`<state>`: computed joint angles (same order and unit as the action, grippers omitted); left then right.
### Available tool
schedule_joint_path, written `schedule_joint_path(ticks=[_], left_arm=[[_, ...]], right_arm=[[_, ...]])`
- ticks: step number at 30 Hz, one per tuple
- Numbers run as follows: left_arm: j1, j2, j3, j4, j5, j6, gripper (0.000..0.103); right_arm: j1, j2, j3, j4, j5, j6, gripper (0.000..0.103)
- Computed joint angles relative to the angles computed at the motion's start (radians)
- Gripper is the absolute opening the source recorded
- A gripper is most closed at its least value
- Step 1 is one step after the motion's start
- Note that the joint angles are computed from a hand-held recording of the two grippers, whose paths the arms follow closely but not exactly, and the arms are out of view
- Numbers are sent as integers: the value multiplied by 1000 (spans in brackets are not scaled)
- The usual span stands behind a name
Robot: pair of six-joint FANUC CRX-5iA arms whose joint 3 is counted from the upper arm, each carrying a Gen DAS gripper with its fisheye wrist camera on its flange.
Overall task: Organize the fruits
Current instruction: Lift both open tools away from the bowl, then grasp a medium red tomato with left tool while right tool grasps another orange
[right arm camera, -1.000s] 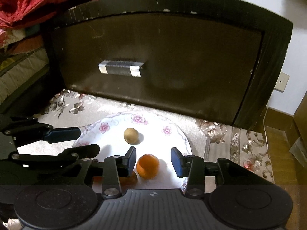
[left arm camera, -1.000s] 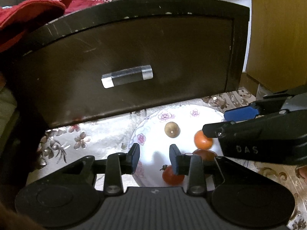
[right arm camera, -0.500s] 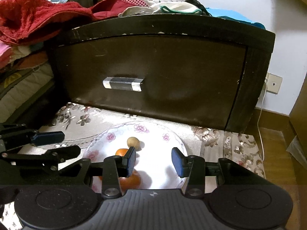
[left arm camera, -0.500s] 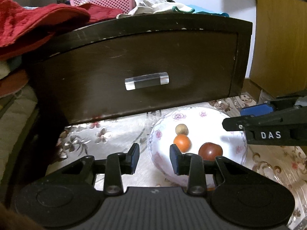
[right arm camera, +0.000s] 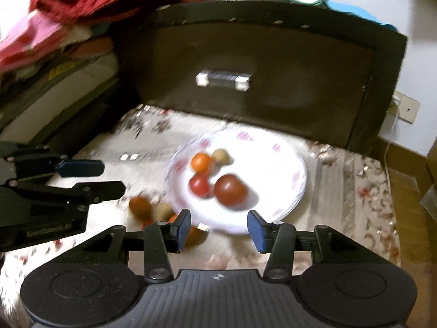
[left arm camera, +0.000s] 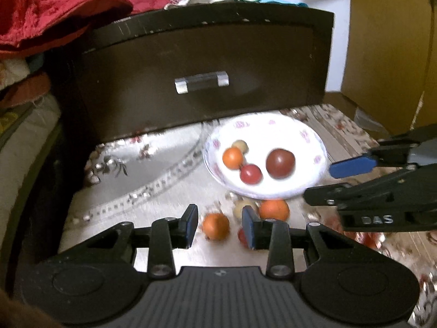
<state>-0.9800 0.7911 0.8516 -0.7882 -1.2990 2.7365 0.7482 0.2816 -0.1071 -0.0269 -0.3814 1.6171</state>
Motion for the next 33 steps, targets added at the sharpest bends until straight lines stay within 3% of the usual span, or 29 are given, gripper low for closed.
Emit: schedule_joint_path(ticks=[12,26,30,33], left_arm=[[15,-34,-104,72,95,18,41],[44,-37,-136,126,165,-24,41],[48,-38,-144,128,185,-29,41],[54,-30,-141,127,196,-30,41]], right_arm=[[16,58,55,-78,-92,132,44],[13,131,127,-137,-104,189,46],[0,133,153,-194,-144,239,26],[7,119,136,-144,-153,191,27]])
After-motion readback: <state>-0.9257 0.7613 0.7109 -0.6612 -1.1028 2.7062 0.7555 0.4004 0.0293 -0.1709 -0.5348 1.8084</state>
